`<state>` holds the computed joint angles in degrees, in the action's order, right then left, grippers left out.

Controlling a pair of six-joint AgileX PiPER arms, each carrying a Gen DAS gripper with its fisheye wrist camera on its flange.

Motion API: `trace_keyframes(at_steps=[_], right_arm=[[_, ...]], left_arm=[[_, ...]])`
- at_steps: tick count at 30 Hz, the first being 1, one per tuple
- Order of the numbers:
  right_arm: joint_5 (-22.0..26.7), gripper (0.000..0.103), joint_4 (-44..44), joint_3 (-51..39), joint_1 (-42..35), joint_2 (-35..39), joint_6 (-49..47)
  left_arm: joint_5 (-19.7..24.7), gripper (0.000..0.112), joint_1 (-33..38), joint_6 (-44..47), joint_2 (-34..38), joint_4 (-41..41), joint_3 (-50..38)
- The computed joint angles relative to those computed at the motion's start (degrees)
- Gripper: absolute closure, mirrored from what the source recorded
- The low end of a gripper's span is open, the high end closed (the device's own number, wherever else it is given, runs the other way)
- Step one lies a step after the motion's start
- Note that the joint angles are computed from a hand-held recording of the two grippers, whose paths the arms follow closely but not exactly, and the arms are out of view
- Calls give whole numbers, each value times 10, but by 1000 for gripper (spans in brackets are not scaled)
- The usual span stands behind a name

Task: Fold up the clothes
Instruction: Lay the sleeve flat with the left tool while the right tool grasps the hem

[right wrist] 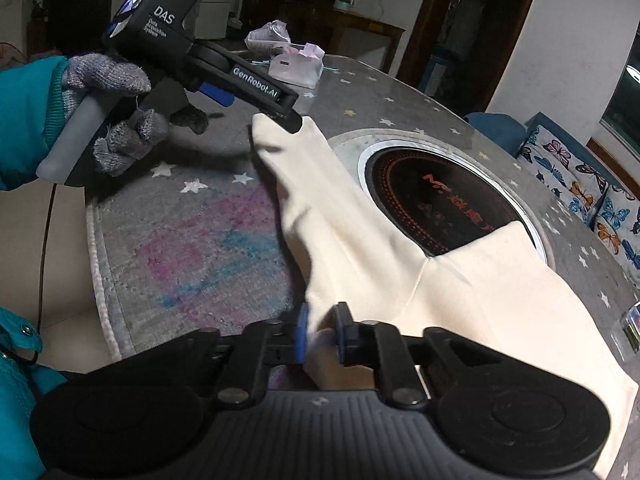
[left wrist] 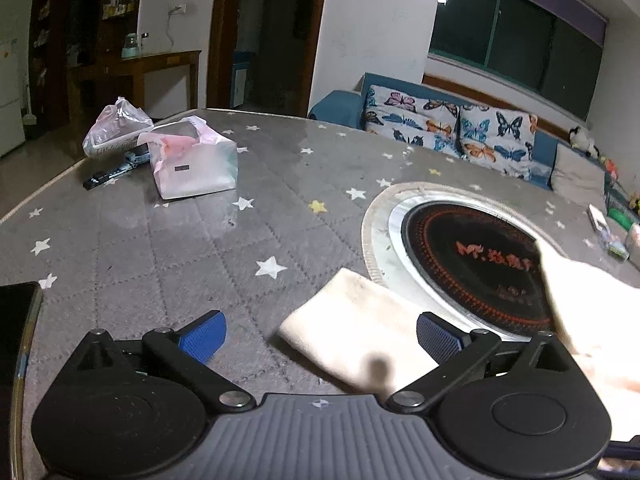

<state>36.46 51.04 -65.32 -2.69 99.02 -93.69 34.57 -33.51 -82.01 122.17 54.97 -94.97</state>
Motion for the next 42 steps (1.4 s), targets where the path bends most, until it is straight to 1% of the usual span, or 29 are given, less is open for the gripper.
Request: trace_keyframes(at_steps=[2,5,9,12,13,17,20,22,23,25,26,29,34,38,42], right_arm=[[4,95,3,1,-2,-1,-5],[39,95,3,-2,-16,-10,-20],[53,95,-29,-7,-14,2,-13],[70,90,-30,-10,-15,1,-17],[78,86,-27,-12,-17,0,-17],[87,82,-18,-22,-9,10,-7],[92,81,-20,-34,-1,25,12],[94,81,-16,-31,0,26,11],[100,78,-14,-30,-3,24,9],[116,73,-5,-28,-16,14,2],[120,73,-1,-25,-25,7,0],[128,73,0,-24,-55,-13,6],[130,73,-41,-17,-118,-45,29],[132,73,-73,-1,-155,-65,38],[133,73,-73,19,-167,-76,26]], left_arm=[[2,9,-1,1,3,3,0],[2,9,-1,-12,5,15,3],[15,9,-2,-10,12,19,-8],[23,9,-4,-7,14,28,-16],[24,9,-5,-7,15,28,-19],[32,9,-6,-8,24,23,-43],[27,9,-11,-10,28,22,-61],[0,9,-13,-2,25,16,-61],[-14,9,-14,2,23,12,-61],[-38,9,-17,25,24,-4,-65],[-43,9,-21,42,29,-14,-72],[-55,9,-32,92,46,-43,-93],[-63,9,-43,140,67,-74,-114],[-58,9,-49,150,78,-70,-121],[-37,9,-51,172,94,-94,-140]])
